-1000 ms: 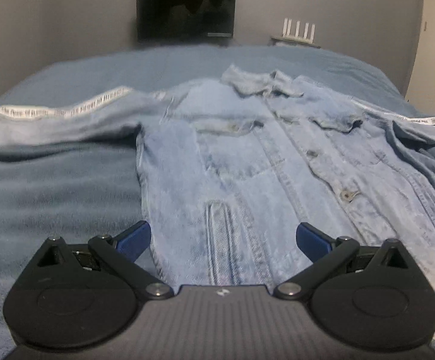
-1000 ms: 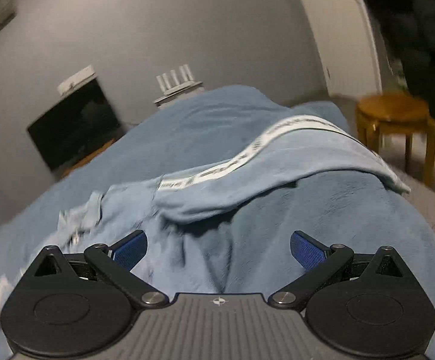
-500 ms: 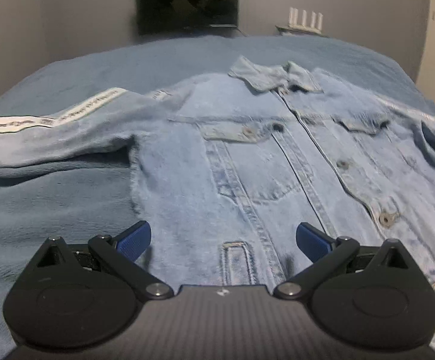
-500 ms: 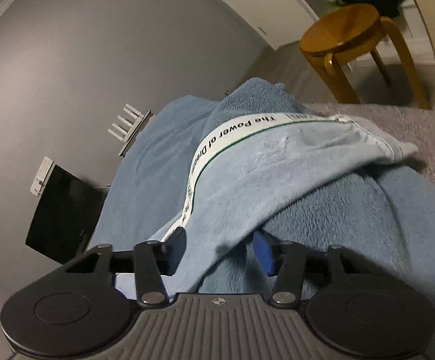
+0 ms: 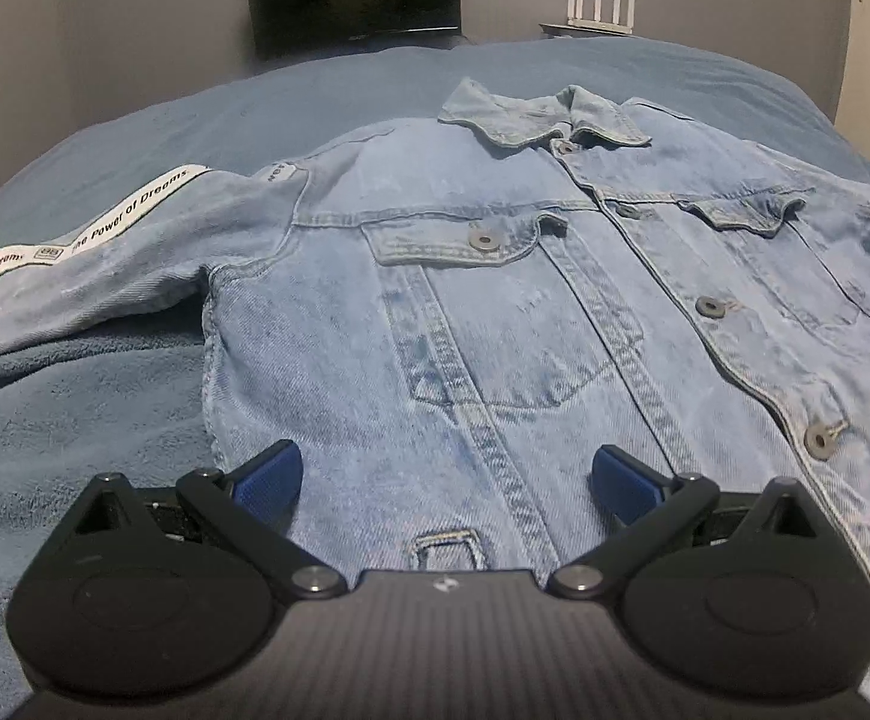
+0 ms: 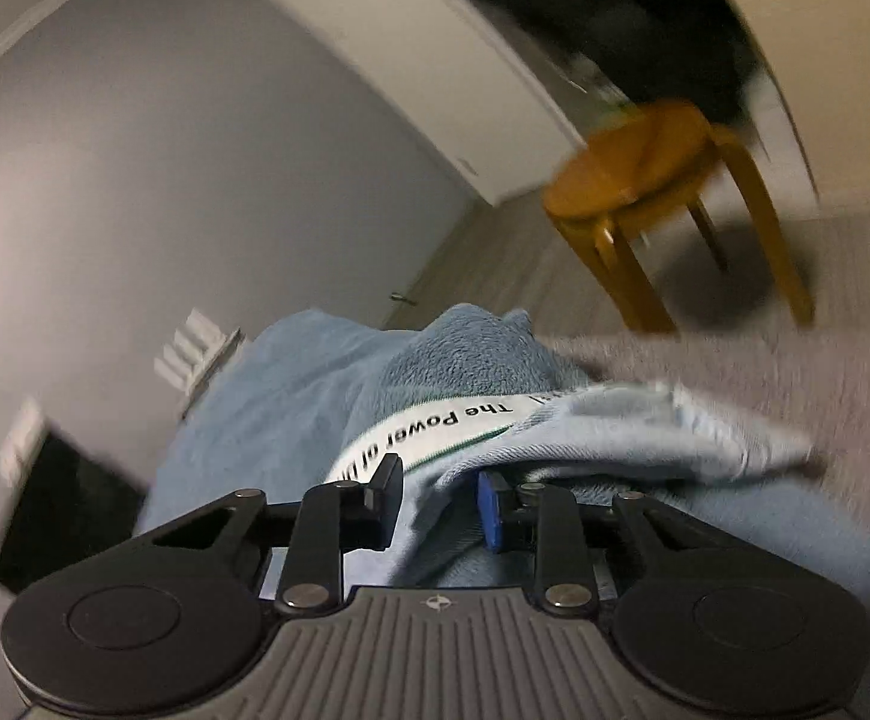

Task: Fold large clothes
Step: 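Grasp the white-taped sleeve cuff with the right tool and lift it, then carry the sleeve across the jacket chest with the right tool and release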

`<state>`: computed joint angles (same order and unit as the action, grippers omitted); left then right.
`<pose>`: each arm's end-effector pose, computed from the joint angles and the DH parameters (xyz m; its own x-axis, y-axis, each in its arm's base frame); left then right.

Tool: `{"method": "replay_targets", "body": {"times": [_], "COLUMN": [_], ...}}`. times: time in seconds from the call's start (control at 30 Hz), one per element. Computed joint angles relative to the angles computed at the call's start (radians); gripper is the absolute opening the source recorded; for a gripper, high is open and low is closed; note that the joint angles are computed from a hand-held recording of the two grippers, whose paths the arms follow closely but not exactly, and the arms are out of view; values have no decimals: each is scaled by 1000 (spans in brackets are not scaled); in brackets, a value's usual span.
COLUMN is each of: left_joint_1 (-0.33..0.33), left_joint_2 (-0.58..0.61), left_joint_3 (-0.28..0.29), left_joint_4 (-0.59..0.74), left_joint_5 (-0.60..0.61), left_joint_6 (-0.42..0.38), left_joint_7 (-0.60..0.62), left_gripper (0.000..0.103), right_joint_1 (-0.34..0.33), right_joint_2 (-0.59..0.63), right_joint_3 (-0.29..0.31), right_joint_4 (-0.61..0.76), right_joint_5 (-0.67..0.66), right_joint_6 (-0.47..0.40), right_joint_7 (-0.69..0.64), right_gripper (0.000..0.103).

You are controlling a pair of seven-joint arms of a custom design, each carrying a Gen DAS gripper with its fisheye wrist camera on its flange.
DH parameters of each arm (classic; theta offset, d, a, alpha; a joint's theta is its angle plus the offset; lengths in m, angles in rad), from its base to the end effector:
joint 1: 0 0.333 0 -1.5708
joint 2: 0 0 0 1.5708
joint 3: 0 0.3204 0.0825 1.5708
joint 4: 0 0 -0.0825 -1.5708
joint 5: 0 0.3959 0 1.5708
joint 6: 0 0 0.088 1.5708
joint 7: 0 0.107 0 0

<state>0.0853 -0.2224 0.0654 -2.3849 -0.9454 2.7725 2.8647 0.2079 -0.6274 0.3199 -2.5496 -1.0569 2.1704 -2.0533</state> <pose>0.4967 0.1121 0.4584 -0.3204 -0.9462 -0.0454 -0.6452 0.2530 -0.7209 0.3584 0.1812 0.5118 -0.6464 -0.2439 -0.7230 0.2942 0.7946 -0.5311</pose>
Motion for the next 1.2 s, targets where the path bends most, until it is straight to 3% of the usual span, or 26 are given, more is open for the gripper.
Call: {"method": "replay_targets", "body": {"times": [0.07,0.1,0.17,0.27,0.43,0.53,0.67,0.8,0.93,1.07,1.1,1.2], "left_joint_1": [0,1,1,2,5,4,10,22,40,58,61,68], "left_joint_2": [-7,-10,-15,-22,-35,-39,-38,-33,-24,-18,-19,-21], "left_joint_3": [5,6,7,9,21,28,30,31,36,38,36,31], "left_joint_4": [-7,-10,-13,-16,-13,-9,-7,0,18,32,33,33], "left_joint_5": [-8,-8,-7,-7,-15,-41,-58,-63,-67,-69,-68,-61], "left_joint_6": [-6,-8,-11,-15,-58,-76,-92,-105,-144,-185,-190,-196], "left_joint_7": [5,6,9,4,-9,7,21,21,-13,-38,-42,-56], "left_gripper": [103,103,103,103,103,103,103,103,103,103,103,103], "right_joint_1": [-6,-2,9,22,58,98,172,244,277,361,357,351], "right_joint_2": [16,51,132,220,428,603,847,1063,1208,1289,1273,1175], "right_joint_3": [12,24,53,68,68,54,36,31,46,40,37,2], "right_joint_4": [21,60,154,267,546,748,1012,1212,1311,1372,1343,1178], "right_joint_5": [17,34,18,-75,-298,-451,-543,-510,-365,-271,-243,-208], "right_joint_6": [-24,-79,-200,-304,-365,-287,-97,55,143,110,127,191], "right_joint_7": [36,-30,-171,-285,-642,-923,-1213,-1402,-1534,-1527,-1484,-1255], "right_gripper": [26,16,14,13,12,12,11,11,11,20,32,52]}}
